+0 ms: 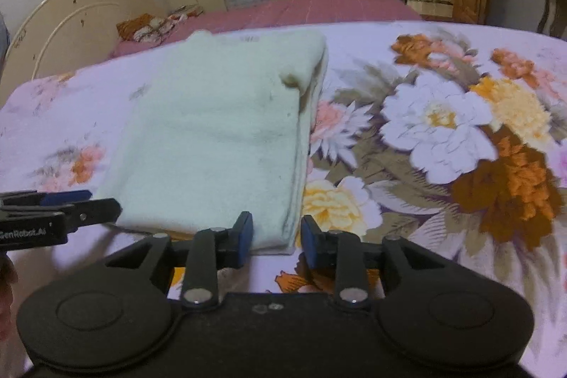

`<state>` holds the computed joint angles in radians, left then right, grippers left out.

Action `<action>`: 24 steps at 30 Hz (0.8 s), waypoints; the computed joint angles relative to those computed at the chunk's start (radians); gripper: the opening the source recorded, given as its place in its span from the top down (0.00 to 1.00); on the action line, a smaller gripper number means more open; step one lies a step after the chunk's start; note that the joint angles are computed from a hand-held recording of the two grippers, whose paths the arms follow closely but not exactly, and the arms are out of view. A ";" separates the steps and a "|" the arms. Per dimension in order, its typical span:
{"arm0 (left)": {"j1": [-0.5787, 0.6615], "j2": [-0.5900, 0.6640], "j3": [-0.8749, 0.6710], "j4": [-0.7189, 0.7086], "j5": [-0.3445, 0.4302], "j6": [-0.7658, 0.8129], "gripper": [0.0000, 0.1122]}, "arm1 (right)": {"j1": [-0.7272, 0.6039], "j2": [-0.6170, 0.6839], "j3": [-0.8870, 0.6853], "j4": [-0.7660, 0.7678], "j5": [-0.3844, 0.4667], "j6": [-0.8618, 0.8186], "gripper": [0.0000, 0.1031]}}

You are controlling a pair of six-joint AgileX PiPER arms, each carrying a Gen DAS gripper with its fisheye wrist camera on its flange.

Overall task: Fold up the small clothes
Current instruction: 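Grasp the sweater end with the left tool while the right tool grasps it too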

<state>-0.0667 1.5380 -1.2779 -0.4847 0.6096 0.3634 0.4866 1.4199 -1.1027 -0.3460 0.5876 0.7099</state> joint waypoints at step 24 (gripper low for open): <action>-0.013 0.517 -0.730 0.071 0.258 -0.131 0.34 | -0.150 0.413 -0.492 0.095 0.040 -0.169 0.63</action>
<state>-0.0798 2.0554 -2.0080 -0.4140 0.8675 0.2326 0.3364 1.8325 -1.5948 -0.2505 0.6277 0.5405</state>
